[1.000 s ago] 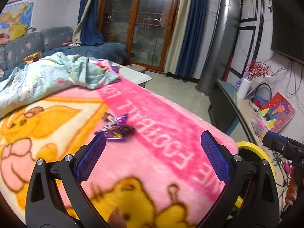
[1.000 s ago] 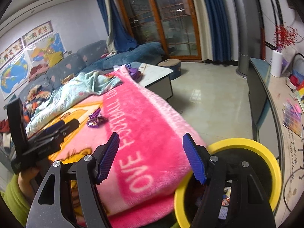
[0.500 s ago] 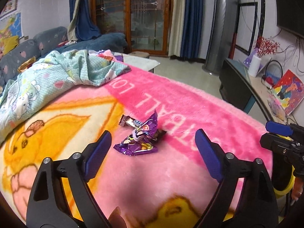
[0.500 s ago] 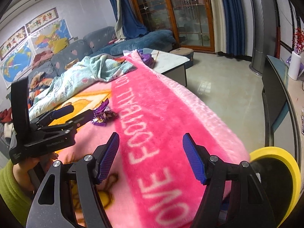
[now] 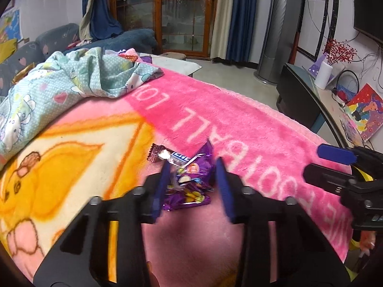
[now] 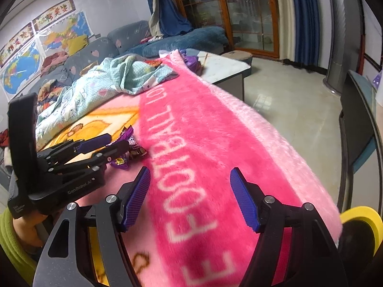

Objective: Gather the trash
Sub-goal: 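Grasp the purple wrapper with the left tool while the right tool grasps the ENERGY bar, then lift the purple wrapper and ENERGY bar and carry them over the yellow bin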

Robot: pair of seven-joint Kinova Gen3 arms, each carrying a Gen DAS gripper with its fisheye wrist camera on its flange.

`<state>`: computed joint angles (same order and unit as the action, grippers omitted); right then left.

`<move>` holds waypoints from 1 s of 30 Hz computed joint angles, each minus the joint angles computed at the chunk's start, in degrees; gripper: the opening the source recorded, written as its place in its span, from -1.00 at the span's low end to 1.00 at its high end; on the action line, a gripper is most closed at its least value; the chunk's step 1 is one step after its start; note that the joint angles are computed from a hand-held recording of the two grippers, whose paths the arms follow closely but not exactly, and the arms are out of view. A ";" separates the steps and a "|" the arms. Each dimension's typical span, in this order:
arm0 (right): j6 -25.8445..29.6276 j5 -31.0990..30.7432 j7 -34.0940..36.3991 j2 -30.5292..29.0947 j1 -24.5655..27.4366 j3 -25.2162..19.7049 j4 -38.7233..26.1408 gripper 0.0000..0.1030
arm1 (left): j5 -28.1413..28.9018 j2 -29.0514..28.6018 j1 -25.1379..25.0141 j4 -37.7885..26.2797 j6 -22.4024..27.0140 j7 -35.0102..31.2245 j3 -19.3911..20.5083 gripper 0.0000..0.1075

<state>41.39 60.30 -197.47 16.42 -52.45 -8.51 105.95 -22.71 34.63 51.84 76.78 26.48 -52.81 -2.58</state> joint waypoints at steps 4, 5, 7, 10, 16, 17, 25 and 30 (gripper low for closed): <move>-3.53 -2.26 4.12 2.16 2.12 0.73 -2.18 0.29 | 2.92 -1.35 -3.32 2.35 -2.64 -2.10 2.73 -0.62; -4.26 -2.81 4.91 2.62 2.30 1.15 -2.69 0.29 | 3.55 -1.91 -3.73 3.34 -3.77 -2.22 2.80 -0.64; -6.53 -4.02 6.90 3.59 2.84 1.98 -3.71 0.26 | 5.31 -3.38 -5.09 5.56 -5.93 -2.78 3.57 -0.66; -8.99 -6.88 11.13 5.38 3.44 3.05 -5.98 0.19 | 8.59 -5.12 -7.72 8.16 -7.85 -4.09 5.31 -0.67; -11.09 -13.19 21.75 10.24 4.59 3.91 -12.70 0.09 | 12.49 -10.14 -8.20 15.97 -13.72 -2.29 2.80 -0.67; -11.35 -14.10 23.49 11.03 4.69 3.98 -13.82 0.07 | 12.58 -11.04 -7.37 17.30 -14.71 -1.40 1.43 -0.67; -10.37 -20.25 34.27 14.41 2.76 5.95 -19.39 -0.49 | 11.88 -16.87 -0.46 24.32 -19.74 4.02 -7.69 -0.67; -11.73 -21.67 34.97 12.90 -1.40 9.83 -16.80 -0.63 | 9.94 -17.83 5.07 24.80 -20.66 6.14 -12.52 -0.68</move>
